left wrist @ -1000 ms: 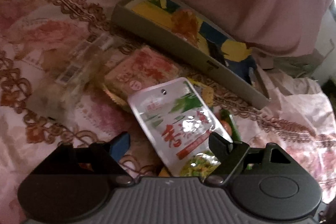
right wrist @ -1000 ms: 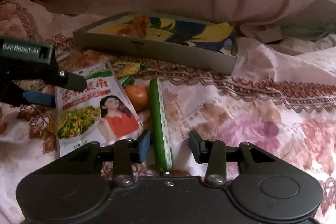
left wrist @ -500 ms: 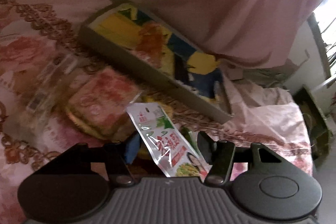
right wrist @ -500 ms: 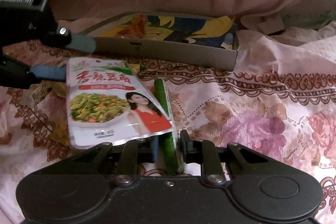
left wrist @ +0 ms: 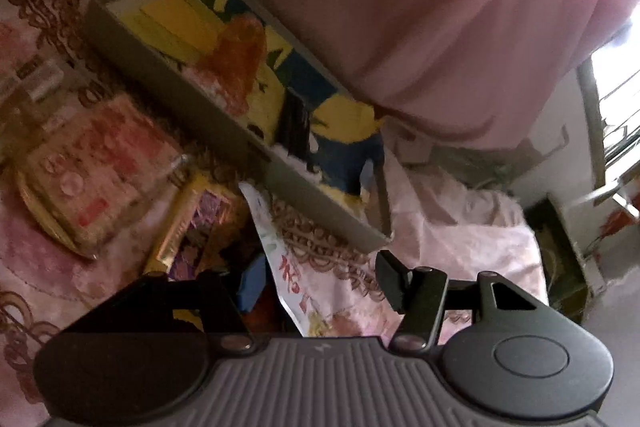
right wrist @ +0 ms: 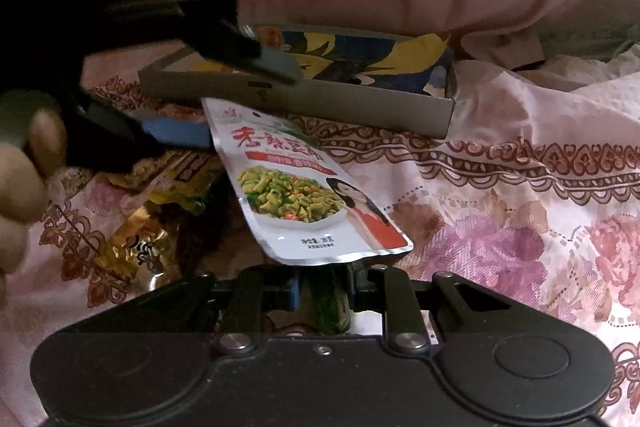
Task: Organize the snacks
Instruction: 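Grasp the white green-bean pouch with the left tool while the right tool holds the green snack, then lift both held snacks toward the tray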
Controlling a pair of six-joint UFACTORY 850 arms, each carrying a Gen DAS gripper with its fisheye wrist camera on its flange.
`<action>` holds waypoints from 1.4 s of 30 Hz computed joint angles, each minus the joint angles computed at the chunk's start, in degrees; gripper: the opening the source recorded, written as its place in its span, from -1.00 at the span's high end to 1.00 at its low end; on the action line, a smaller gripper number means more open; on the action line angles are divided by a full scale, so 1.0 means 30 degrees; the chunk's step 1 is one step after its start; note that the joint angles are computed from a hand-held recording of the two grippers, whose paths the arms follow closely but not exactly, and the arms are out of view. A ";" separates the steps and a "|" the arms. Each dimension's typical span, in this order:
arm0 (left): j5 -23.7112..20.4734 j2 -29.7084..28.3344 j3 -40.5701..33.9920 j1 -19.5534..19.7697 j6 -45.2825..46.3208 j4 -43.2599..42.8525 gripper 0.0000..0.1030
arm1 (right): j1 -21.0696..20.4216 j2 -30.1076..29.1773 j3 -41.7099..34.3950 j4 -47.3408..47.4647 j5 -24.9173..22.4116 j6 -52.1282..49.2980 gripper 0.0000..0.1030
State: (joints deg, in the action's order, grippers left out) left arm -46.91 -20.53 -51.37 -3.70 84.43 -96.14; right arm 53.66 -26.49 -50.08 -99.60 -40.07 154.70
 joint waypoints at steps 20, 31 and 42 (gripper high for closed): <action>0.1600 -0.0401 -0.0532 -0.1970 0.0427 -0.1105 0.14 | -0.0362 0.0085 0.0216 -0.1113 0.0598 0.2147 0.56; 0.4887 -0.1553 -0.3099 -0.3492 -0.6250 0.6710 0.55 | -0.0688 0.0014 0.0378 -0.2331 0.0851 0.2580 0.55; 0.3291 -0.1399 -0.3182 -0.2461 -0.8934 0.7453 0.79 | -0.0351 0.0052 0.0157 -0.0900 0.0413 0.0450 0.62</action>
State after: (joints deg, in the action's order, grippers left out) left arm -37.04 -24.73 -60.91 -11.08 57.62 -73.78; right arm 52.61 -26.34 -49.61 -102.31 -38.83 156.05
